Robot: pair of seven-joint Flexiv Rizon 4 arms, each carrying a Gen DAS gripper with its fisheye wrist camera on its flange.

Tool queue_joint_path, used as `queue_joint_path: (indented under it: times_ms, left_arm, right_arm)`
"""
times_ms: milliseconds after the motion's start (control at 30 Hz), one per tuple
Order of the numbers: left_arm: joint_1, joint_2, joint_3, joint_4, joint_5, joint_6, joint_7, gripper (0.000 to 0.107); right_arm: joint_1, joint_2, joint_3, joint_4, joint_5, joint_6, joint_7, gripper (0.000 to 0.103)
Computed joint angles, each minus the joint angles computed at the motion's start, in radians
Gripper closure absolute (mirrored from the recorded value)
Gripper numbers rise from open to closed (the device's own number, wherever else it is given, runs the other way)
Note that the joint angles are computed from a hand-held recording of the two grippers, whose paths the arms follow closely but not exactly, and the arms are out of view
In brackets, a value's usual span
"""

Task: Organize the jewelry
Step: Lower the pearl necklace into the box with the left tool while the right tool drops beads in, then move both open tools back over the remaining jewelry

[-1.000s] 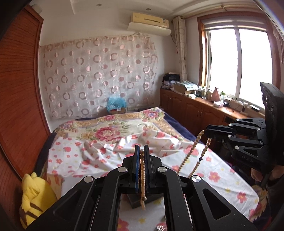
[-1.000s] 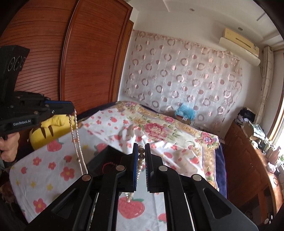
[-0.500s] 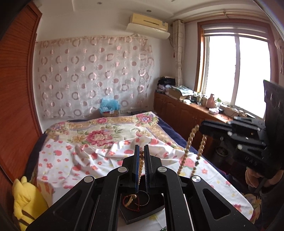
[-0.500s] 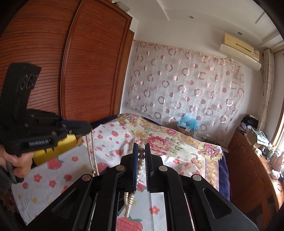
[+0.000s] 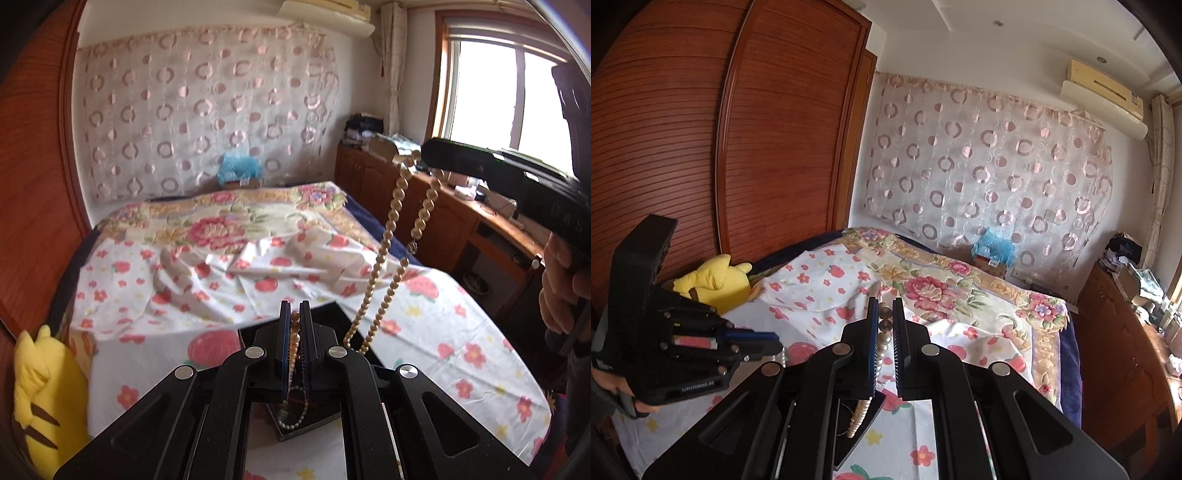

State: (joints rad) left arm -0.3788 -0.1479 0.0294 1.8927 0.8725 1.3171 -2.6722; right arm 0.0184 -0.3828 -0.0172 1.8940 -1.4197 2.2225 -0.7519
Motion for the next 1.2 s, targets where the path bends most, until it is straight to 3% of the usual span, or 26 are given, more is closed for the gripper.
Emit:
queue_joint_path:
  times_ms: [433, 767, 967, 1200]
  left_arm:
    - [-0.019, -0.086, 0.042, 0.023, -0.113, 0.058, 0.084, 0.103]
    - [-0.063, -0.094, 0.086, 0.039, -0.139, 0.073, 0.093, 0.103]
    - [-0.076, -0.09, 0.093, 0.047, -0.13, 0.071, 0.075, 0.102]
    - [-0.098, -0.049, 0.091, 0.087, -0.039, 0.051, -0.034, 0.102]
  right_arm:
    - [0.066, -0.119, -0.075, -0.061, -0.145, -0.036, 0.14, 0.095]
    - [0.116, -0.143, -0.145, -0.057, -0.223, 0.004, 0.21, 0.094]
    - [0.104, -0.127, -0.133, -0.021, -0.193, -0.002, 0.178, 0.093]
    - [0.047, -0.074, -0.071, 0.106, -0.098, -0.022, 0.054, 0.093]
